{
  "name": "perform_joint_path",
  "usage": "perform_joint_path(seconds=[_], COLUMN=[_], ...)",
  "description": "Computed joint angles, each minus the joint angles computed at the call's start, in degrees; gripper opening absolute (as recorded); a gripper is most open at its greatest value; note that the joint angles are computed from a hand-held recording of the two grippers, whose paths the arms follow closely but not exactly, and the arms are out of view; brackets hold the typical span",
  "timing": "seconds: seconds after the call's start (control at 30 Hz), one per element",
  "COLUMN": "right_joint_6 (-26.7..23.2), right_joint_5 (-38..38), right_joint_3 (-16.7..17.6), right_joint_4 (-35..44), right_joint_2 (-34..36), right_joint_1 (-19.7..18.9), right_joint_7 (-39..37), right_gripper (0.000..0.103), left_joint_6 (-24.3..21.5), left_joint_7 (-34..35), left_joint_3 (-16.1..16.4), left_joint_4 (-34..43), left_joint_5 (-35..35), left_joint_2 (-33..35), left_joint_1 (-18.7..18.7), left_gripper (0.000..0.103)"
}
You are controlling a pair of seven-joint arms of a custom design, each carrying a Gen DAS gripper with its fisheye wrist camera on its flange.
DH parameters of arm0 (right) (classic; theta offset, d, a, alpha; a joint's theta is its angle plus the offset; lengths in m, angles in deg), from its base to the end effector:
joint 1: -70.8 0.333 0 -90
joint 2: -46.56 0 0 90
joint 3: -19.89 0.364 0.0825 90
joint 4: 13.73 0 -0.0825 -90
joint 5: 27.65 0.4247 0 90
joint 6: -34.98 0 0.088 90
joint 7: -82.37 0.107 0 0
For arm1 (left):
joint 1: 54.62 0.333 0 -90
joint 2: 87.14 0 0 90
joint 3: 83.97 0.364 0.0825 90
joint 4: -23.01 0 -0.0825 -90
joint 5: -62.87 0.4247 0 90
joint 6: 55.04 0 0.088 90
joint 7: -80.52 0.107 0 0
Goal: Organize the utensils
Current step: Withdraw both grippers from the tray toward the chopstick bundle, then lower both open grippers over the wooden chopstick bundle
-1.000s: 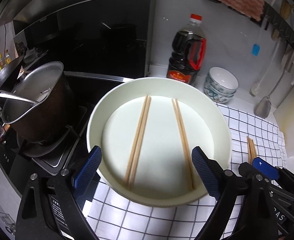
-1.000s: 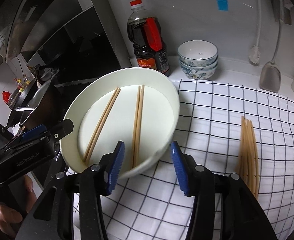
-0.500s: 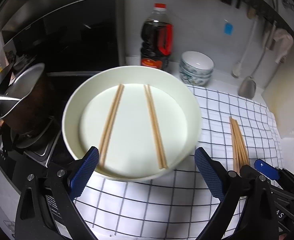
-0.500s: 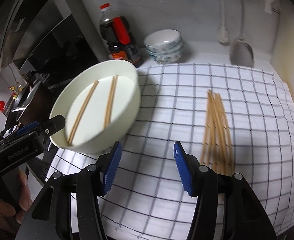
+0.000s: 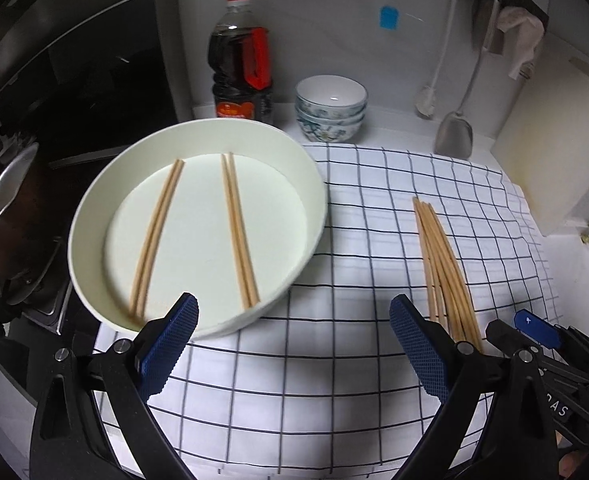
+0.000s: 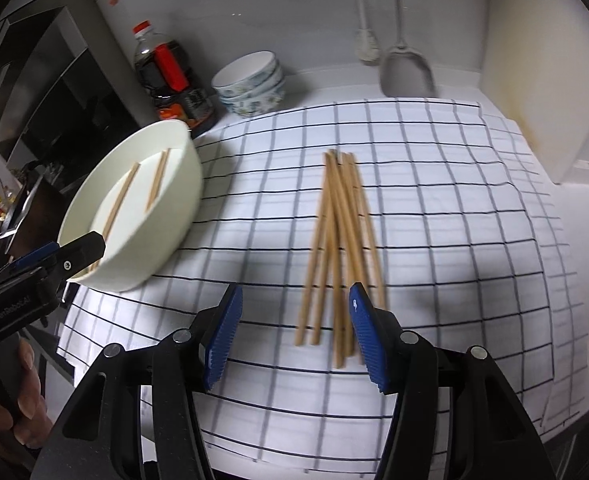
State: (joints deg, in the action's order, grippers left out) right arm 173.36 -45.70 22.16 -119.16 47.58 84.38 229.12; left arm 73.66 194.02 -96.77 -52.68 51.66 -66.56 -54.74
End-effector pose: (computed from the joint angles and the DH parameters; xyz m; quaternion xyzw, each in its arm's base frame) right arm 0.6267 0.1760 0.6103 -0.4709 0.8288 -0.1717 0.2486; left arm 0.7524 -0.1425 0.6436 -0.4768 0.8234 -0.2762 0.1360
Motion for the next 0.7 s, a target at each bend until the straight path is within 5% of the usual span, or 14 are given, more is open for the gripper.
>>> perform_joint_path(seconds=[0.7], right_joint_6=[1.8], right_joint_5=[0.6], right_joint_3=[0.0], right_joint_4=[-10.5], right_joint_2=[-4.4], right_joint_1=[-4.2], right_joint_7=[1.3], right_gripper=[0.053], left_joint_6=[2.9], left_joint_7=[-1.3], left_joint_3=[-0.8], left_joint_4=[-7.9], left_joint_5=[2.4], left_joint_2=[-1.3], left_joint_1=[-4.4], left_gripper=[0.095])
